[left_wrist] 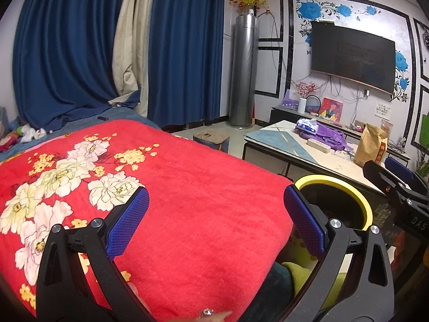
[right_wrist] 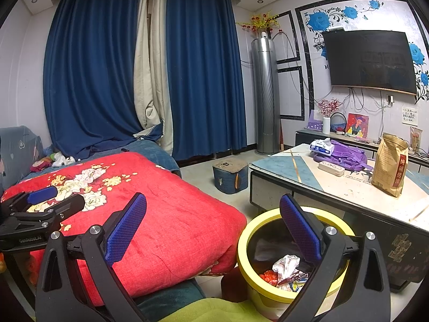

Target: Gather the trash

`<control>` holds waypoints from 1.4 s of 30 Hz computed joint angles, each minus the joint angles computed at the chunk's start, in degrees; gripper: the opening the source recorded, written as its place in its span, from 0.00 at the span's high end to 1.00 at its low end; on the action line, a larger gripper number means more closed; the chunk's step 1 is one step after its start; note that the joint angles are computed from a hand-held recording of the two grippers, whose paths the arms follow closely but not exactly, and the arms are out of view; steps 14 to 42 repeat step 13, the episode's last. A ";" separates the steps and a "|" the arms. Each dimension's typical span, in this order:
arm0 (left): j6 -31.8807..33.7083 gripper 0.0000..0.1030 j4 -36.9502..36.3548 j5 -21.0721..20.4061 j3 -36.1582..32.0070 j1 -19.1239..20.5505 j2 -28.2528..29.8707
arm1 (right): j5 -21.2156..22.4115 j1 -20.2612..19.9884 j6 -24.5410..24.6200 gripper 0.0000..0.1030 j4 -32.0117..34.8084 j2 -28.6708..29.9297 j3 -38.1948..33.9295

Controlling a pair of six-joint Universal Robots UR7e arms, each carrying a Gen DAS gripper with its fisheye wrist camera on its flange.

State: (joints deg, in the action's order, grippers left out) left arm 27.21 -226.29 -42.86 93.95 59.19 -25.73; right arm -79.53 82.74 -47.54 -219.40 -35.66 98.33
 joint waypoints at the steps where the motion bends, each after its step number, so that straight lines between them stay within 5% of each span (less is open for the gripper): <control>1: -0.23 0.10 0.07 -0.08 0.15 0.08 -0.13 | 0.13 -0.10 -0.08 0.06 -0.06 0.09 0.01; 7: -4.16 0.10 0.55 3.56 2.00 0.09 -2.86 | -0.63 1.69 -1.63 0.06 4.59 1.37 -1.78; 11: -6.13 0.10 -3.63 13.64 7.00 1.55 -9.16 | -5.10 7.64 -1.85 0.06 18.84 4.64 -6.57; 13: -3.75 0.10 -11.78 23.76 10.32 3.26 -14.03 | -6.05 11.62 -1.62 0.06 29.61 7.69 -9.86; 42: -3.75 0.10 -11.78 23.76 10.32 3.26 -14.03 | -6.05 11.62 -1.62 0.06 29.61 7.69 -9.86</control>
